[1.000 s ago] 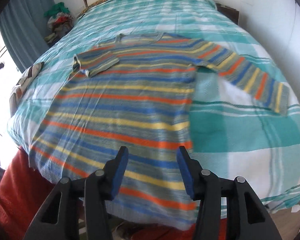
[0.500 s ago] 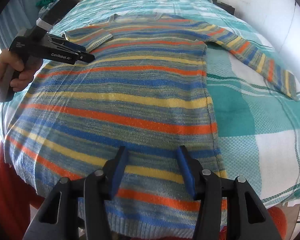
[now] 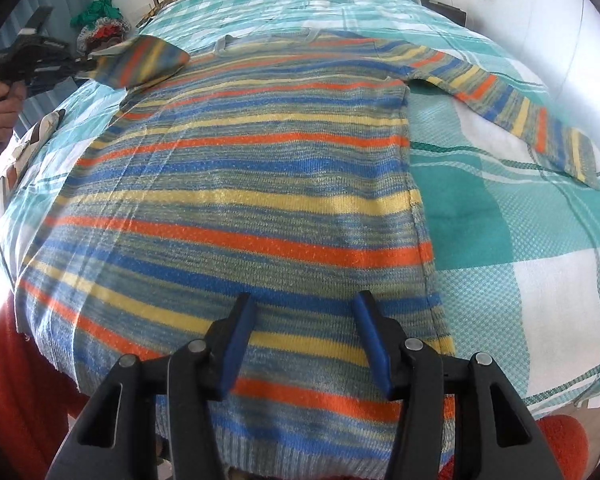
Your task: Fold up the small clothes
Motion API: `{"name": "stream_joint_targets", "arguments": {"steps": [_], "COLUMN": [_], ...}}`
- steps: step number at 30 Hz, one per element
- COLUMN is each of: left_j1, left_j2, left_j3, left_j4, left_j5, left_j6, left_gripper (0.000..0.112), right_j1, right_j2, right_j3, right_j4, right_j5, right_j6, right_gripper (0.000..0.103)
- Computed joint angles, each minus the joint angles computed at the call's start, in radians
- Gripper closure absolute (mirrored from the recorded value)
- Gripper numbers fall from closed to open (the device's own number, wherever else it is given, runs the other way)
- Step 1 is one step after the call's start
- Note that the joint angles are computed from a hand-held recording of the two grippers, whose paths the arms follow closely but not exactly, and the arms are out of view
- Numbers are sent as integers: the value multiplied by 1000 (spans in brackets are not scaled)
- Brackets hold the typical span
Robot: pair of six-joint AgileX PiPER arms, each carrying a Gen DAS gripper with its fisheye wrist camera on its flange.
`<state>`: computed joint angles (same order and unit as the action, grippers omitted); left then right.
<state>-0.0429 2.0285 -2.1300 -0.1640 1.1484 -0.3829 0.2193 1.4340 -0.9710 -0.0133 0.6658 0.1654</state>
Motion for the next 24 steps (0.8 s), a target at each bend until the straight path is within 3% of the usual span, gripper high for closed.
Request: {"name": "stream_joint_targets", "arguments": {"steps": [2,5,9,15,20,24], "left_j1": [77,177,195,167,199,184], "left_j2": [-60,-123,-142,-109,-111,-113], "left_j3": [114,298,425,462,545,540], "left_j4": [58,1,-12,64,3,49], "left_j5": [-25,-73,-134,-151,-226,-214], "left_j6": [-39,-31,-43,-91,-78,-75], "left_gripper": [111,111,111,111,111,106], "right_j1": [0,-3,10,28,30,33], "right_j2": [4,13,31,43,37,28], "right_j3": [-1,-11,-32,-40,-25,-11], "right_j4": [-2,7,-20,-63,-74,-84], "right_j5": [-3,4,20,20,5,-7], "right_j6": [3,4,37,75,73,78], "right_gripper": [51,51,49,49,49,49]}}
